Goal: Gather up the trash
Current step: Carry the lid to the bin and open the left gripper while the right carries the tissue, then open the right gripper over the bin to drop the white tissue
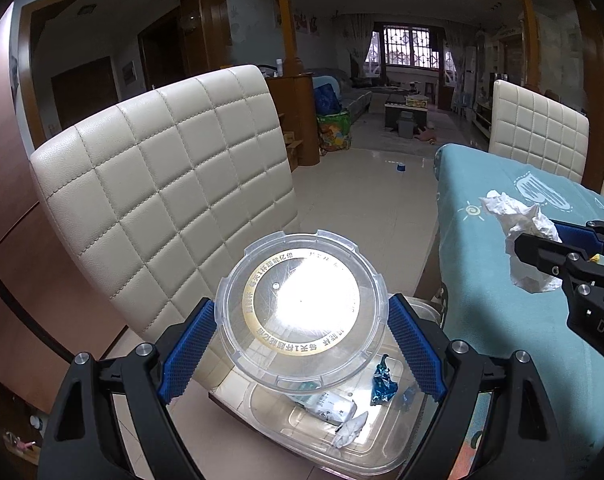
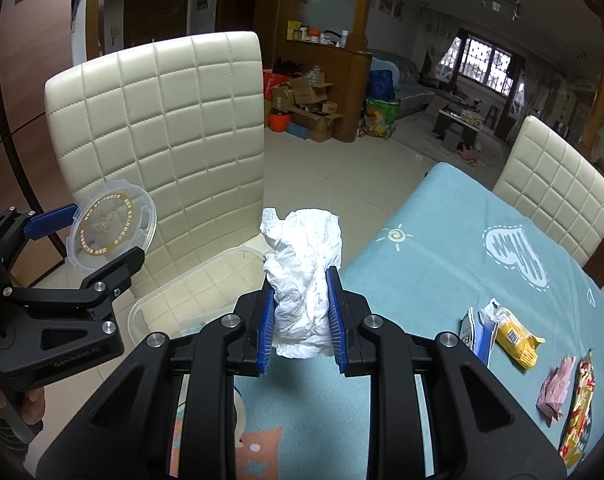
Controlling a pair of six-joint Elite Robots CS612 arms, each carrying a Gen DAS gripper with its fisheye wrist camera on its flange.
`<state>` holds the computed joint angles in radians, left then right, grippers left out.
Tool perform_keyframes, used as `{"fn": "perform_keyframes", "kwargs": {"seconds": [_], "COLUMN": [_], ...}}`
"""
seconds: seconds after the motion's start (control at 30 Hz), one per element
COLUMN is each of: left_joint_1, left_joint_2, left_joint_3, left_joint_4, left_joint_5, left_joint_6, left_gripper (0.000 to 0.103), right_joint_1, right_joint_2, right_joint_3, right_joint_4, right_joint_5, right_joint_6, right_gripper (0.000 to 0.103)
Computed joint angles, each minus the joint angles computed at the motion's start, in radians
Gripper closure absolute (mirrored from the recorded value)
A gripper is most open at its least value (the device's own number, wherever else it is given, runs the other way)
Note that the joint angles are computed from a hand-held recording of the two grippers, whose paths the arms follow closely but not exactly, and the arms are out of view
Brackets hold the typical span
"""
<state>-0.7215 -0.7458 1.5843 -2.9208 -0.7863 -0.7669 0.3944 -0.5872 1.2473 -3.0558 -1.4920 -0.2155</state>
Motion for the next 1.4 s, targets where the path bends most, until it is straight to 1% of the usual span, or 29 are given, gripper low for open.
{"fn": "perform_keyframes", "kwargs": {"seconds": [0.27, 0.37, 0.4, 0.43, 0.53, 0.63, 0.73, 0.83, 0.97, 1.03, 1.13, 1.23, 1.3, 1.33, 1.37, 1.4], "left_joint_1": [0.004, 0.008, 0.011, 0.013, 0.012, 0.012, 0.007, 0.009, 0.014, 0.015, 0.015, 0.012, 0.009, 0.008, 0.006, 0.004], "left_joint_2": [0.014, 0.012, 0.010, 0.008, 0.004, 0.002, 0.003, 0.004, 0.001, -0.002, -0.004, -0.005, -0.007, -0.008, -0.009, -0.011], "left_joint_3": [-0.018, -0.008, -0.003, 0.000, 0.005, 0.017, 0.020, 0.021, 0.029, 0.034, 0.041, 0.042, 0.044, 0.045, 0.045, 0.047], "left_joint_4": [-0.013, -0.051, -0.067, -0.062, -0.030, -0.046, -0.050, -0.050, -0.046, -0.026, -0.011, 0.019, 0.030, 0.035, 0.040, 0.039], "left_joint_5": [-0.011, -0.039, -0.060, -0.066, -0.037, -0.030, -0.016, -0.022, -0.040, -0.037, -0.044, -0.033, -0.016, -0.010, -0.003, 0.003], "left_joint_6": [0.023, 0.030, 0.026, 0.014, -0.036, -0.043, -0.031, -0.032, -0.065, -0.092, -0.111, -0.134, -0.142, -0.144, -0.146, -0.144], "left_gripper": [0.019, 0.018, 0.018, 0.017, 0.012, 0.010, 0.010, 0.010, 0.010, 0.010, 0.010, 0.010, 0.010, 0.010, 0.010, 0.010], "right_joint_1": [-0.004, -0.007, -0.008, -0.008, -0.007, -0.008, -0.007, -0.008, -0.007, -0.007, -0.007, -0.006, -0.008, -0.010, -0.010, -0.008], "right_joint_2": [0.013, 0.017, 0.017, 0.018, 0.019, 0.022, 0.026, 0.028, 0.029, 0.030, 0.031, 0.031, 0.030, 0.028, 0.028, 0.028], "right_joint_3": [-0.019, -0.025, -0.024, -0.023, -0.024, -0.023, -0.027, -0.031, -0.030, -0.030, -0.031, -0.033, -0.033, -0.037, -0.038, -0.029], "right_joint_4": [0.018, 0.024, 0.021, 0.018, 0.018, 0.007, 0.012, 0.018, 0.015, 0.013, 0.014, 0.023, 0.034, 0.064, 0.068, 0.030], "right_joint_5": [-0.010, 0.000, 0.004, 0.010, 0.018, 0.022, 0.018, 0.019, 0.024, 0.025, 0.030, 0.037, 0.064, 0.082, 0.082, 0.062], "right_joint_6": [0.022, 0.035, 0.037, 0.037, 0.032, 0.035, 0.036, 0.038, 0.037, 0.032, 0.031, 0.027, 0.028, 0.023, 0.027, 0.039], "right_gripper": [0.077, 0.077, 0.077, 0.077, 0.075, 0.075, 0.075, 0.075, 0.075, 0.075, 0.075, 0.075, 0.074, 0.059, 0.036, 0.031]}}
